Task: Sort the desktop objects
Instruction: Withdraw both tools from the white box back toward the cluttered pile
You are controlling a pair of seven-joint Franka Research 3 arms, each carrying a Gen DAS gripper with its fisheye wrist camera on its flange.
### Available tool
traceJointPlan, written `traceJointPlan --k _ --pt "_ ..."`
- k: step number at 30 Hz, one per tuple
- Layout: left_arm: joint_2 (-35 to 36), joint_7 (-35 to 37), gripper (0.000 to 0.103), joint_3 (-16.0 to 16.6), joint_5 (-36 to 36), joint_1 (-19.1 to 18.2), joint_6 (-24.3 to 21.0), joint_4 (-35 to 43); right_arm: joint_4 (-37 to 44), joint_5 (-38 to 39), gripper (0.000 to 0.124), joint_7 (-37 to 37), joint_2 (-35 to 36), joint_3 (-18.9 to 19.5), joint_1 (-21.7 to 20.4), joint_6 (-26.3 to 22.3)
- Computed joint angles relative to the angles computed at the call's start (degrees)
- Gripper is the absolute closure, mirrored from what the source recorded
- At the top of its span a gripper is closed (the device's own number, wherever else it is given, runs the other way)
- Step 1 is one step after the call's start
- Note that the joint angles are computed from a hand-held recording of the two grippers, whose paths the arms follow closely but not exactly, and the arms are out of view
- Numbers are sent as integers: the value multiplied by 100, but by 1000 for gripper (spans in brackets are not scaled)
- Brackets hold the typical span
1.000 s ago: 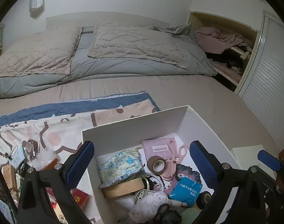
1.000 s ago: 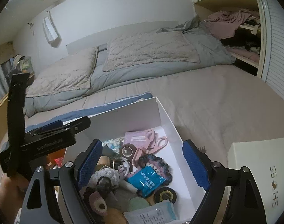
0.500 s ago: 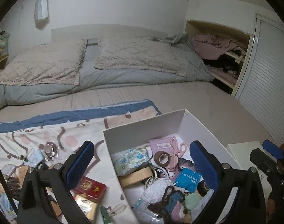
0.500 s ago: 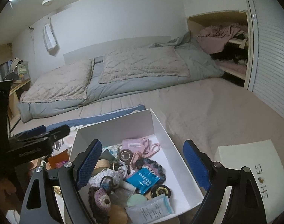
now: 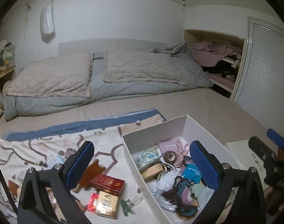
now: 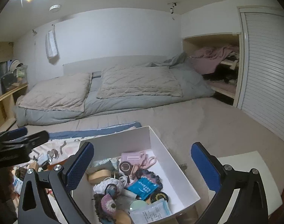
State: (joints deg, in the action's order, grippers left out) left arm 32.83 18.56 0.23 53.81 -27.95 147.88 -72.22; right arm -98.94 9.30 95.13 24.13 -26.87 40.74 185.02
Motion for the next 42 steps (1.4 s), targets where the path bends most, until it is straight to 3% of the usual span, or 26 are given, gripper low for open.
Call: traceJointPlan --k 3,18,25,32,42 --pt "-223 -171 0 71 203 -31 -7 -294 -34 -19 21 227 96 -684 608 -38" --pt "-1334 -1244 0 -191 1123 460 -37 -1682 -168 30 21 357 230 -1746 1771 83" --pt "-2126 -1651 0 -419 1710 897 -137 -2567 -63 271 21 -154 153 -1666 2011 214" --pt "-2935 -2180 0 -709 2204 1448 -221 -3469 14 640 21 -709 43 -1255 2025 372" --pt "-3889 -2722 0 -1029 2676 2105 -164 -4611 182 1196 21 -1321 29 -77 1517 470"
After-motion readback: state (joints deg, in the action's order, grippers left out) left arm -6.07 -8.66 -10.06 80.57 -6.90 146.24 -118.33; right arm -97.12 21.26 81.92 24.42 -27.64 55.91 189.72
